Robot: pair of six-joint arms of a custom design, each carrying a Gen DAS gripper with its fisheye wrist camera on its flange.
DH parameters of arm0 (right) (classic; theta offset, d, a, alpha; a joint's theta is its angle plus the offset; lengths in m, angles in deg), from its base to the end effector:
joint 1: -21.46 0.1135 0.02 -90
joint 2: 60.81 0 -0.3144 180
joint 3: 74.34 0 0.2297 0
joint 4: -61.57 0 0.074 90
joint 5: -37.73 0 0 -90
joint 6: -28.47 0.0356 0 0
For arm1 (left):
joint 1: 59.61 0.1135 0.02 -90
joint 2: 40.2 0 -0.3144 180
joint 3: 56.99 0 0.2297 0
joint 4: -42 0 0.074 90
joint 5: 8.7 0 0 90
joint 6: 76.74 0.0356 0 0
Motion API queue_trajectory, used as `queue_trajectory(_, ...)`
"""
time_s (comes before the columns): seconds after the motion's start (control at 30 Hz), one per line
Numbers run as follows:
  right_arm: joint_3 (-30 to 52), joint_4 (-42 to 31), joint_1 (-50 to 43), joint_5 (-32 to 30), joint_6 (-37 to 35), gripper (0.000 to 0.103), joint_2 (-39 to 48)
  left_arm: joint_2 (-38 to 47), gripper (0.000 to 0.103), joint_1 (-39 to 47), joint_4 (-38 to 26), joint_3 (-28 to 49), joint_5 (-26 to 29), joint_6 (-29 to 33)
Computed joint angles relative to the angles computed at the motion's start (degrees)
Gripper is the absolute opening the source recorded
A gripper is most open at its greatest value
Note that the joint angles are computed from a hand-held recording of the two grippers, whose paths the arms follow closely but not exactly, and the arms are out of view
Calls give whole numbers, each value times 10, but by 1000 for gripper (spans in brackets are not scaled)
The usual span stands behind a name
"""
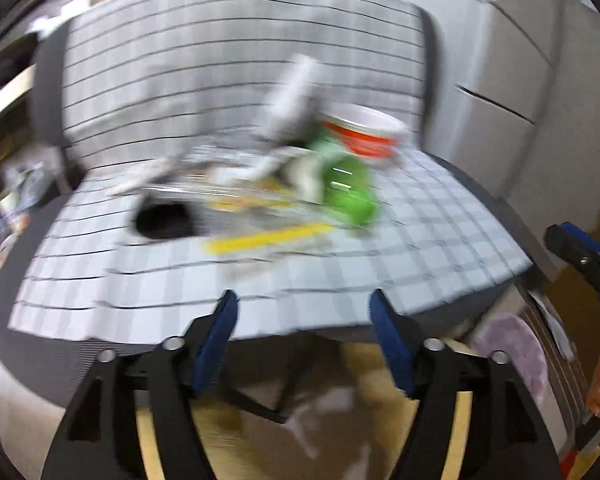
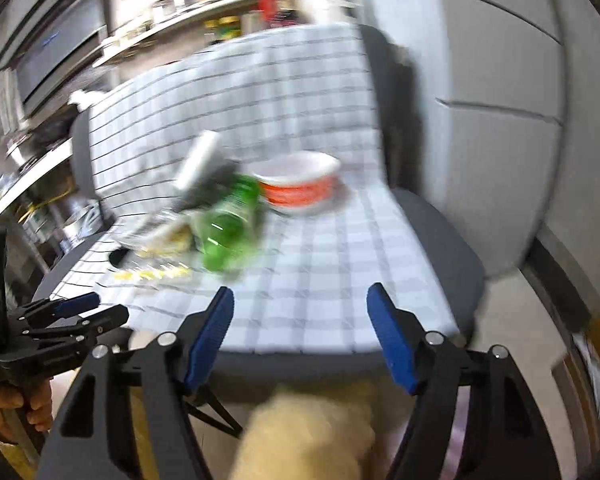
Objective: Collect trash
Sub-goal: 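Return the right tool to the chair and grasp the white sponge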
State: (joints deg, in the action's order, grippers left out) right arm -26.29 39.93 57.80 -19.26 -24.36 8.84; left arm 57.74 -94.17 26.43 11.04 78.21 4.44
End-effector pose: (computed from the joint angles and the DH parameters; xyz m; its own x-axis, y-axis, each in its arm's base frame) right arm 0.1725 0.1028 0.2526 -0.5468 0.2267 -0.8060 0.1922 0.9709 0.1428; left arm 0.2806 -0.1909 0.2322 -0.6623 0.2703 -0.6988 0.4390 0.8958 -0.0695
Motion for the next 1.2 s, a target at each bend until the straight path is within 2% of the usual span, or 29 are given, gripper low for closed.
queue_trajectory(0.1, 64, 35, -19, -25, -61, 72, 71, -5, 72, 53, -3, 8, -5, 1)
queue_trajectory(0.23, 145, 47, -33, -49, -105, 72, 149, 11, 72, 100, -31, 46, -9, 0)
queue_trajectory(0.3, 181, 51, -43, -66, -119, 72, 183, 25, 73, 117, -45, 72, -10, 8)
queue_trajectory(0.4, 250, 42, -60, -91, -134, 72, 238, 43, 80, 135, -68, 113, -15, 17)
queue_trajectory(0.5, 319, 37, -80, -107, -157, 72, 289, 56, 80, 149, -82, 147, -9, 27)
queue_trajectory(0.53, 346, 38, -89, -112, -165, 69, 312, 60, 80, 153, -81, 152, -12, 29)
queue_trajectory(0.6, 395, 28, -108, -133, -169, 58, 352, 69, 80, 160, -78, 164, -16, 32)
queue_trajectory(0.63, 417, 19, -114, -137, -168, 57, 370, 74, 80, 164, -76, 167, -12, 33)
queue_trajectory(0.73, 485, -7, -135, -150, -153, 57, 424, 85, 80, 177, -66, 164, 6, 32)
queue_trajectory(0.8, 526, -30, -143, -150, -140, 67, 455, 91, 80, 181, -61, 160, 13, 31)
queue_trajectory(0.83, 548, -44, -149, -152, -126, 68, 472, 95, 80, 182, -60, 158, 14, 30)
queue_trajectory(0.9, 556, -41, -161, -186, -92, 67, 483, 97, 80, 183, -60, 154, 16, 27)
queue_trajectory(0.97, 545, -26, -162, -201, -80, 38, 479, 90, 80, 184, -55, 142, 21, 24)
queue_trajectory(1.0, 545, -33, -156, -189, -84, 32, 476, 86, 80, 184, -54, 137, 21, 23)
queue_trajectory(1.07, 518, -6, -147, -179, -94, 30, 456, 78, 80, 181, -56, 128, 17, 20)
queue_trajectory(1.2, 401, 95, -127, -177, -127, 29, 360, 64, 80, 171, -57, 119, 14, 21)
